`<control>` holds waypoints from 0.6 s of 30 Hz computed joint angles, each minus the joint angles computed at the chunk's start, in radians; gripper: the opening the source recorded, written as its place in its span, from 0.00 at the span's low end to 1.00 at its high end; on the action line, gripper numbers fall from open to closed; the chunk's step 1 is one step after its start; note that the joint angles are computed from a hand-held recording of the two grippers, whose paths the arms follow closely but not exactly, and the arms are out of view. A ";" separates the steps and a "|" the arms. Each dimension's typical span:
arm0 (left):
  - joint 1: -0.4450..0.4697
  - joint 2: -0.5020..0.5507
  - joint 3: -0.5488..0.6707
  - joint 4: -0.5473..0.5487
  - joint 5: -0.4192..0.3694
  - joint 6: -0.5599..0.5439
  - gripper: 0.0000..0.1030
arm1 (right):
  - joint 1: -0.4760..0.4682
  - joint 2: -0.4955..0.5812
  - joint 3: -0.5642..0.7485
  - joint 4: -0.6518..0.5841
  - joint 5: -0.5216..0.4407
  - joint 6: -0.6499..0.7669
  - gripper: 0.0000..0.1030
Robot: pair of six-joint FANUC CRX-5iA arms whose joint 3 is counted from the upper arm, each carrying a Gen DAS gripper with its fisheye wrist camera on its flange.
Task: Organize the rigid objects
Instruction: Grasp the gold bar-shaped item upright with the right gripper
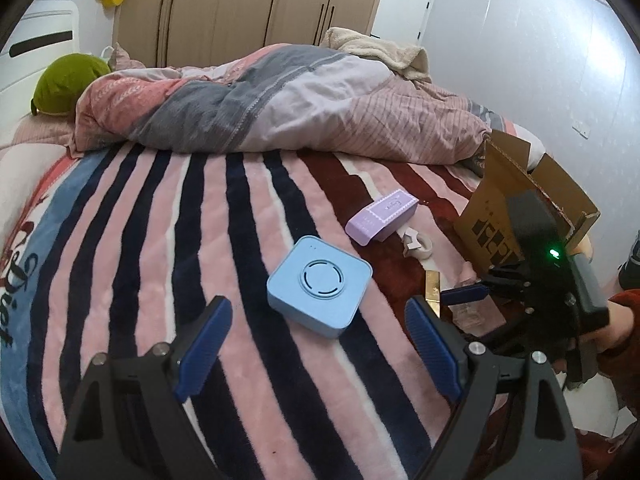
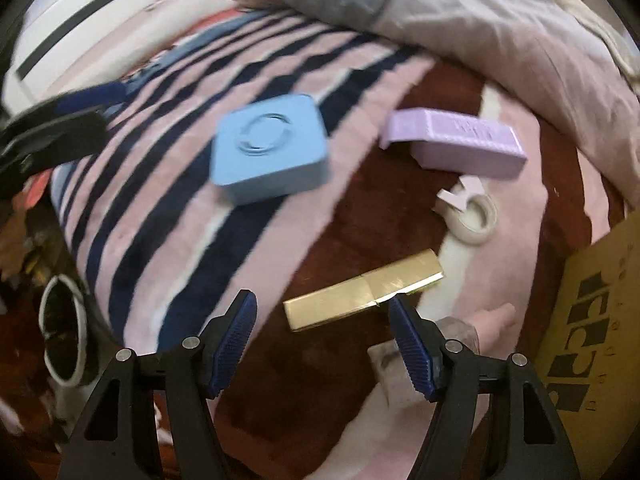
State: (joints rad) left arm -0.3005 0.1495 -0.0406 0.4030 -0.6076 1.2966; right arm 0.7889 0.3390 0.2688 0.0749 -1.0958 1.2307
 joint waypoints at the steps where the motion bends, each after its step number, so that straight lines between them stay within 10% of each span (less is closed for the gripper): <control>1: 0.001 -0.002 -0.006 0.008 0.004 -0.006 0.84 | -0.009 0.006 0.006 -0.008 0.000 -0.012 0.64; 3: 0.002 -0.004 -0.011 0.022 0.009 -0.017 0.84 | -0.003 0.013 0.009 0.021 0.008 -0.033 0.62; 8: 0.003 -0.002 -0.008 0.027 0.006 -0.022 0.84 | 0.014 0.007 -0.041 0.110 0.082 -0.047 0.16; 18: -0.007 0.028 0.020 0.072 -0.027 -0.061 0.84 | 0.028 -0.008 -0.068 0.118 0.101 0.016 0.13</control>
